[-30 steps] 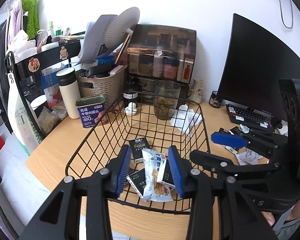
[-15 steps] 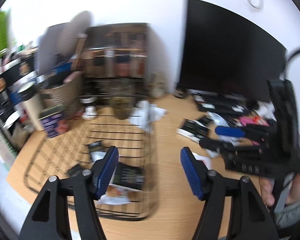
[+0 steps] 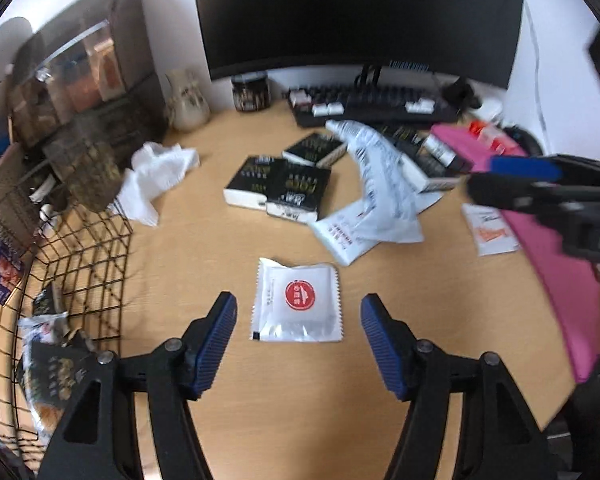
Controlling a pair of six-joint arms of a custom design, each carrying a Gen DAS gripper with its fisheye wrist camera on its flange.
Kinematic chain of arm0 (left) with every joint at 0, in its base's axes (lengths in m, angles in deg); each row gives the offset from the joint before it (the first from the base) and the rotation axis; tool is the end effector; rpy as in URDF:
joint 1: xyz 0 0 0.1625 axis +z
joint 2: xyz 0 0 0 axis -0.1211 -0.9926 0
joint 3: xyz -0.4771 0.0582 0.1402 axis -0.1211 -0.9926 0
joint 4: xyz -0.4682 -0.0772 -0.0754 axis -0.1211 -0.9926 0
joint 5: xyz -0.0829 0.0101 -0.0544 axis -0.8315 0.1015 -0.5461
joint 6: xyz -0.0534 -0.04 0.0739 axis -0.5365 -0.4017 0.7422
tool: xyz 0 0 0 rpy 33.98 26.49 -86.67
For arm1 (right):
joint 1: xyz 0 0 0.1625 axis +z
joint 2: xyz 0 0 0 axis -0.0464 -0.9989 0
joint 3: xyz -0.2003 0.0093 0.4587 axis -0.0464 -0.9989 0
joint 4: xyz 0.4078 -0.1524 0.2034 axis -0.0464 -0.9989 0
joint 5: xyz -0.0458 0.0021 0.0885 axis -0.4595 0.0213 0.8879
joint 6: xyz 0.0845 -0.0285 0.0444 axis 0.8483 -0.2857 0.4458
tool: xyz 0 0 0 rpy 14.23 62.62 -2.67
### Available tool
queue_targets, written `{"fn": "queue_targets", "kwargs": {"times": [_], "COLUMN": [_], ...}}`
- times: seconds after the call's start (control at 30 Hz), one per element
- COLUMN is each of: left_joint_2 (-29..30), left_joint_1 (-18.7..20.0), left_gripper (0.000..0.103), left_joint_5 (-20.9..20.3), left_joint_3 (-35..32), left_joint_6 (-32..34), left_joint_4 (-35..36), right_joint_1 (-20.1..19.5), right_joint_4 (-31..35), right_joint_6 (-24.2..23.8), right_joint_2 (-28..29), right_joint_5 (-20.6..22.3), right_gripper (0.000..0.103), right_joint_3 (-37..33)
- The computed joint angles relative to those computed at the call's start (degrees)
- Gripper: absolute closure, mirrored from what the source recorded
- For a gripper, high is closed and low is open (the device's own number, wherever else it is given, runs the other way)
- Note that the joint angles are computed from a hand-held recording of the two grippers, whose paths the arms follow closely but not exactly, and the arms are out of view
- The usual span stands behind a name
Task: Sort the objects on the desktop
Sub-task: 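Move both open tools back over the desk items, then grasp the white red-logo wipe packet with the left tool while the right approaches a pizza-print packet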
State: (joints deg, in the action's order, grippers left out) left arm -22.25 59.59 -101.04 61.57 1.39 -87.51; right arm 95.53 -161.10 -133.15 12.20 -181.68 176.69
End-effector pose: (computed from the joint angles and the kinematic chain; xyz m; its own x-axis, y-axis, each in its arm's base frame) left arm -0.3230 -0.7708 0.0933 -0.6678 0.1513 -0.7288 0.5309 0.7831 -0.3238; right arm 0.1463 -0.8011 0.2817 -0.6782 -0.4818 0.5549 -0.6923 0.6722 -0.2624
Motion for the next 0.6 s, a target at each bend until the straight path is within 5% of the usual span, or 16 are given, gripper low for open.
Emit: {"fn": "queue_targets", "kwargs": {"times": [0.6], "left_joint_2": [3.94], "left_joint_1": [2.72], "left_gripper": [0.029], "left_joint_5": [-1.31], "left_joint_3": [-5.72], "left_joint_6": [0.49], "left_joint_4": [4.31], "right_joint_1": [-2.85], "right_joint_4": [0.84], "right_joint_6": [2.93], "right_joint_2": [0.37], "right_joint_5": [-3.67], "right_gripper": [0.049], "right_joint_3": [-1.06]}}
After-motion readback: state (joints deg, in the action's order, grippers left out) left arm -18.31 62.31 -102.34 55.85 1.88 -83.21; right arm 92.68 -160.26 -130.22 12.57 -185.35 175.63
